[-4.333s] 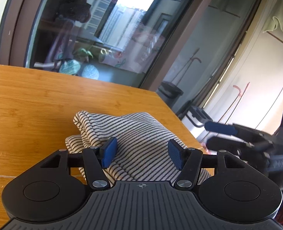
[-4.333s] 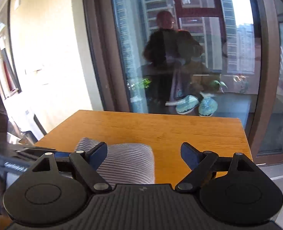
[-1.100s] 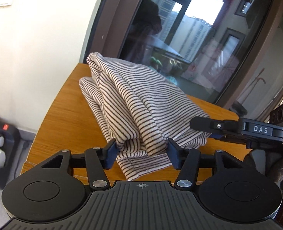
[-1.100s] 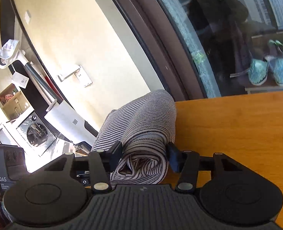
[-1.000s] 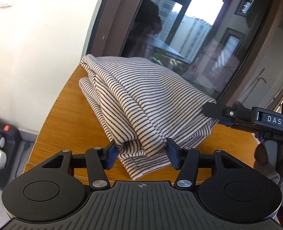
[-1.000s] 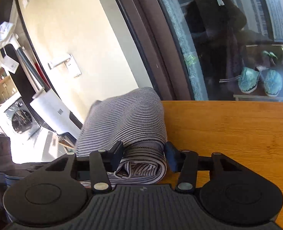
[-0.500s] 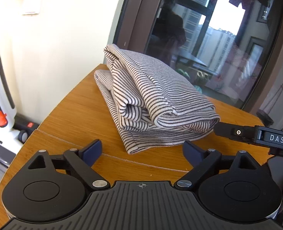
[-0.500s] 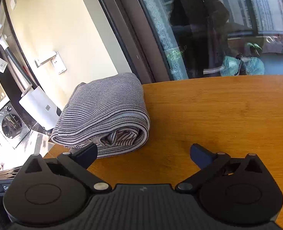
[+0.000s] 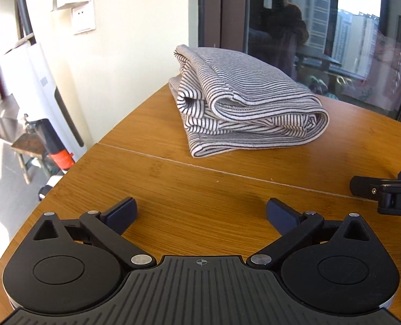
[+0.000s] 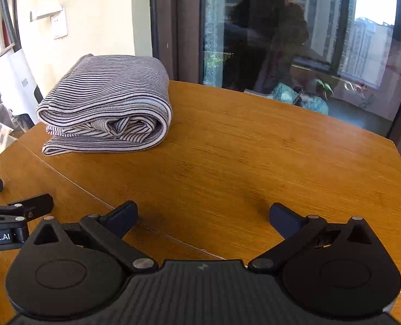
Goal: Fold clothes
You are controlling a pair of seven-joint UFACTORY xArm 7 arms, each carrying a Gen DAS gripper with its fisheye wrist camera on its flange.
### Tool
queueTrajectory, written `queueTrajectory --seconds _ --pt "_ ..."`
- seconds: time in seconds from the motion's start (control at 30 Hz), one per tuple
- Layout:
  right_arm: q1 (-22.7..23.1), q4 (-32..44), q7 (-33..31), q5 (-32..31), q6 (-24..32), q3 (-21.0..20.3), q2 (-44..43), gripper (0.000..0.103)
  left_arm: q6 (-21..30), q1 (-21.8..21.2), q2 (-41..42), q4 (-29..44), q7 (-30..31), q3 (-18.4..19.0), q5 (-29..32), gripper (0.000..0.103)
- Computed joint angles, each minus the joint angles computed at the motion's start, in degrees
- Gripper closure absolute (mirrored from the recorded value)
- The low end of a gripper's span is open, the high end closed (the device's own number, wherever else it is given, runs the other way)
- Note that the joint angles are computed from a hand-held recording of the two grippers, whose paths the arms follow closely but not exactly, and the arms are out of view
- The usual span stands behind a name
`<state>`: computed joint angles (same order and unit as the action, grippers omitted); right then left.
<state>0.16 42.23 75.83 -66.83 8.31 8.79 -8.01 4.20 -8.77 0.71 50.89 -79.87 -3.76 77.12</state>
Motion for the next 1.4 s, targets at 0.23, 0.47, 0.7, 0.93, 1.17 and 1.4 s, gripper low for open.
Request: queueTrajectory --seconds 0.23,0.47,0.7,0.93,1.17,1.4 --pt "-1.19 -0.46 -1.26 -1.17 -3.28 0.04 0.21 0.0 1.35 -0.71 0.58 0.9 -1.03 -0.38 0.2 0.0" --pt "-1.42 -0.45 -1.24 -1.28 -3.44 0.02 0.15 0.0 1.41 -1.27 1.25 1.62 -1.21 0.18 0.3 0.0" --pt "-1.62 -0.42 -0.59 -1.91 -3.43 0.14 0.15 0.0 1.34 -1.29 1.1 1.46 -1.29 0.27 0.38 0.0" --pt "-1.94 -1.02 -1.09 -1.74 -3.95 0.02 -0.36 0.0 1.32 -1.39 1.2 1.56 -1.55 0.34 0.59 0.0" --pt "-2.81 -1.37 -1.49 -1.04 -3.88 0.77 -0.74 0.0 1.14 -1.36 1.43 1.78 -1.8 0.43 0.92 0.0" --pt "-2.63 -0.66 0.06 -1.99 -2.88 1.16 -0.28 0.0 2.7 -1.9 1.42 2.04 -3.97 0.38 1.9 0.0"
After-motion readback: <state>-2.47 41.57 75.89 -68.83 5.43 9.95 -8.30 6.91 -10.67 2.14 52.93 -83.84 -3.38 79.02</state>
